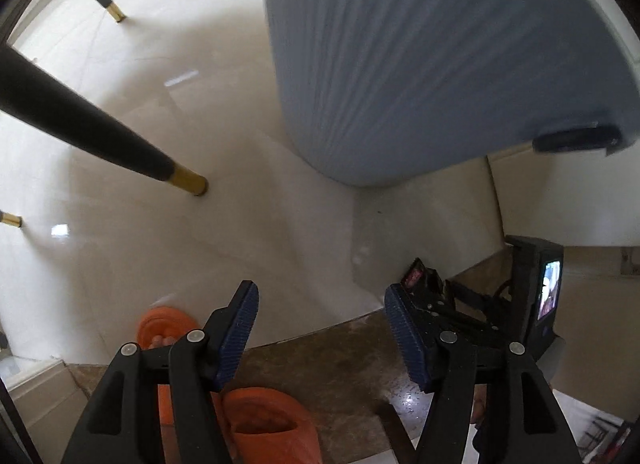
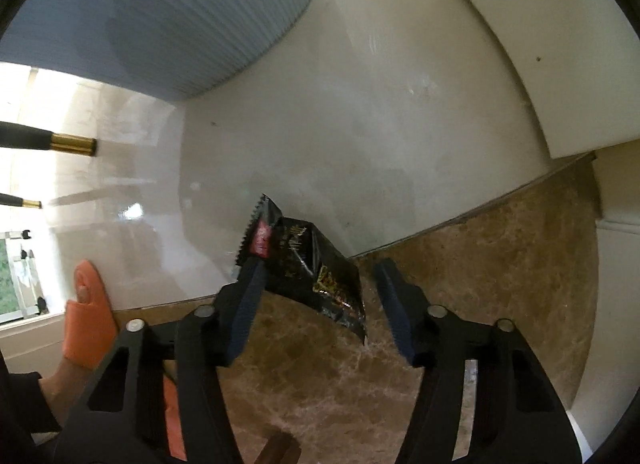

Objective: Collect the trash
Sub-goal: 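Lower the right tool toward the black snack wrapper on the floor, then grasp the black snack wrapper with the right tool, then lift the black wrapper over the blue bin and open the right tool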

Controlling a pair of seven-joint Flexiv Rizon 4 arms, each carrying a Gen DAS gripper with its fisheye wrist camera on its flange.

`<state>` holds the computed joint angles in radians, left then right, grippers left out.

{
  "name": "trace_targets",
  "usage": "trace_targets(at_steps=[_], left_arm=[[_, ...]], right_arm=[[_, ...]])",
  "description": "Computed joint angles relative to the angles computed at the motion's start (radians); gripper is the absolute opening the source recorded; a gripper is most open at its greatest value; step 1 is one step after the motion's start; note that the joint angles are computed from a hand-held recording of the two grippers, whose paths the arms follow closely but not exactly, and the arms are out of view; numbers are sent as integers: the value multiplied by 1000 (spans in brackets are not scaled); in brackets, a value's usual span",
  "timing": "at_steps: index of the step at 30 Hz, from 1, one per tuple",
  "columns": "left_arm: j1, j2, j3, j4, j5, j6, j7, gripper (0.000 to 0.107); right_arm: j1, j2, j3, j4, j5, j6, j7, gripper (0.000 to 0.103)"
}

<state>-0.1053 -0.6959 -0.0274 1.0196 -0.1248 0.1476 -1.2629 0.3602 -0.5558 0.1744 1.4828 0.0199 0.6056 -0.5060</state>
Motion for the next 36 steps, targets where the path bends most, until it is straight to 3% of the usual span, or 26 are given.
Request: trace_targets(at_steps=[7, 9, 14, 19, 22, 30, 36], left_arm=[[-9, -8, -13, 63, -23, 79, -2, 61], [4, 1, -12, 53, -31, 57, 6, 61], [11, 17, -18, 93, -50, 91, 14, 61], [37, 60, -31, 131, -95, 99, 55, 60], [55, 82, -44, 161, -135, 109, 93, 60], [77, 152, -66, 215, -214, 135, 236, 60], [103, 248, -87, 304, -318, 226, 428, 61]], right_arm=[[19, -42, -11, -105, -48, -153, -43, 34], [27, -63, -11, -152, -69, -223, -90, 30], [24, -71, -14, -187, -61, -267, -139, 14], [-7, -59, -14, -195, -5, -262, -147, 14], [-27, 0, -11, -156, 19, -250, -137, 14], [-25, 79, -28, -257, -6, -399, -124, 14], [-12, 141, -52, -320, -68, -466, -76, 14]])
